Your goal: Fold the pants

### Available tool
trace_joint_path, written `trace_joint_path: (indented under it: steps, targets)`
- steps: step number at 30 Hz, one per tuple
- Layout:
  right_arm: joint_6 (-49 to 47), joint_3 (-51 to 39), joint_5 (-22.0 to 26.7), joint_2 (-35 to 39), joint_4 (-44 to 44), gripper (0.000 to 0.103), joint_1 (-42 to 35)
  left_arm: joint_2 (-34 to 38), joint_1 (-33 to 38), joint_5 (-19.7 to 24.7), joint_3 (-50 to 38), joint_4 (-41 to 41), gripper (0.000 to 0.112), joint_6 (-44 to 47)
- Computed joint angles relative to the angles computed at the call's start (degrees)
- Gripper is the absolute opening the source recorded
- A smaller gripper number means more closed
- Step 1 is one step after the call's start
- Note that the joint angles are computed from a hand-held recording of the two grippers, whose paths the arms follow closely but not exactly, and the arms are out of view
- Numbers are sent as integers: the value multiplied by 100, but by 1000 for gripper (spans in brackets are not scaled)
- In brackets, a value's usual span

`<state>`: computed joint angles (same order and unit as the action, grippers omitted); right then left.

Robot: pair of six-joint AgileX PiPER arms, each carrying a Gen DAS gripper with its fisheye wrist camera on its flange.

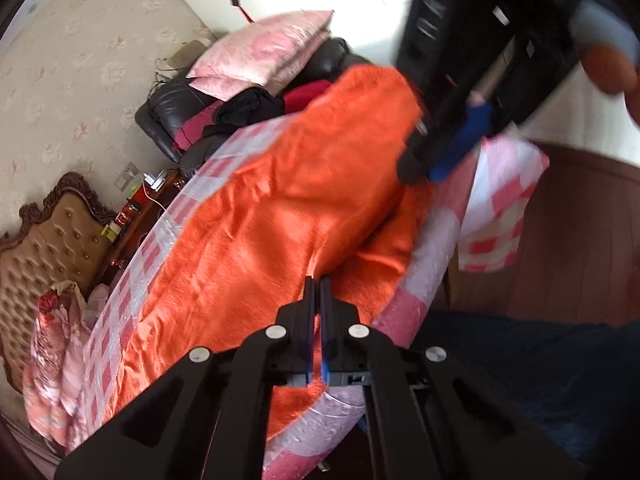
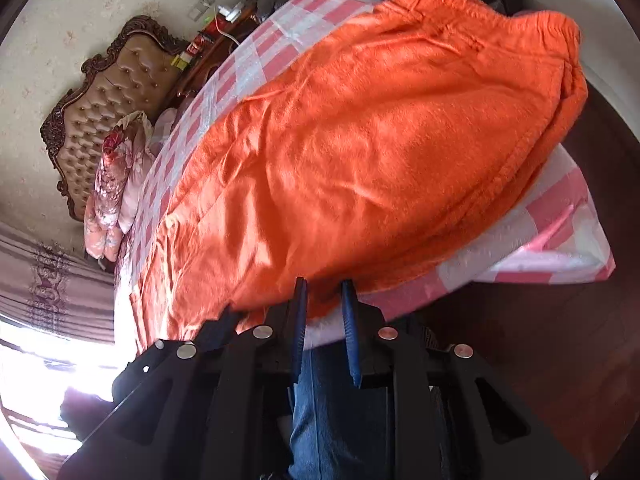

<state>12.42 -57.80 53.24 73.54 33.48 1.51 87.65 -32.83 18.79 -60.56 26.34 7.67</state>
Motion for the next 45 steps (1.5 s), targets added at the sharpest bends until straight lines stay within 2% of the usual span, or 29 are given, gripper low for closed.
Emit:
trace_joint_path:
  steps: [2, 5, 7, 10, 11, 12, 13, 17, 19, 20, 21, 24, 28, 31, 32, 33, 35, 37, 38, 39, 41, 44, 45]
  targets:
    - [-435, 27, 147, -62, 442, 22, -153, -121, 60, 13, -46, -308, 2, 254]
    - [-1169, 163, 378, 77, 1615, 23, -532, -271, 119, 68, -119, -790, 2, 604]
    - [-1107, 135, 290, 153, 1639, 24, -447, -305, 145, 114, -155, -964, 2, 757]
    - [-1192, 251, 154, 218, 1967, 31, -503, -324, 180, 208, -180, -1205, 2, 987]
    - [-1175, 269, 116, 236, 1986, 38, -507, -332, 175, 238, -192, -1230, 2, 1000]
    - [-1068, 287, 20, 231, 1902, 55, -470, -365, 170, 246, -172, -1272, 2, 1016]
    - [-988, 315, -108, 201, 1839, 61, -428, -387, 183, 272, -174, -1404, 2, 1117]
    - [-958, 323, -450, 189, 1901, 63, -372, -405, 193, 310, -199, -1598, 2, 1277]
    - [-871, 261, -507, 237, 1782, 57, -353, -412, 200, 324, -203, -1696, 2, 1364]
    - [-744, 186, -498, 259, 1605, 30, -283, -407, 200, 345, -199, -1727, 2, 1393]
    - [-519, 55, -451, 296, 1198, 12, -165, -397, 205, 398, -201, -1829, 2, 1512]
    - [63, -66, -407, 243, 316, 9, 127, -356, 176, 459, -133, -2031, 2, 1727]
    - [388, -85, -334, 336, -239, 8, 367, -238, 331, 681, -173, -2758, 2, 2263]
    - [793, -312, -280, 412, -942, 8, 739, -317, 696, 1091, -282, -3725, 12, 2992]
    - [870, -365, -248, 430, -1076, 8, 815, -381, 999, 1335, -359, -4196, 20, 3205]
    - [957, -471, -158, 476, -1306, 8, 936, -408, 1298, 1514, -413, -4620, 22, 3370]
    - [1088, -653, 12, 541, -1717, 8, 1143, -464, 2080, 1941, -541, -5347, 22, 3422]
    - [1088, -929, 393, 650, -2201, 11, 1415, -409, 2851, 2207, -643, -5742, 22, 3209]
    - [1150, -1047, 531, 698, -2400, 14, 1563, -327, 3167, 2284, -687, -5812, 22, 3069]
    - [1186, -1222, 767, 753, -2646, 22, 1719, -219, 3418, 2374, -743, -5812, 22, 2949]
    - [1217, -1611, 1249, 881, -3105, 25, 2021, -78, 3747, 2466, -769, -5702, 22, 2841]
    - [1445, -2045, 1509, 932, -3672, 29, 2418, -189, 4077, 2255, -522, -5494, 24, 2912]
    - [1614, -2188, 1515, 969, -3965, 39, 2629, -233, 4225, 2215, -417, -5507, 29, 3026]
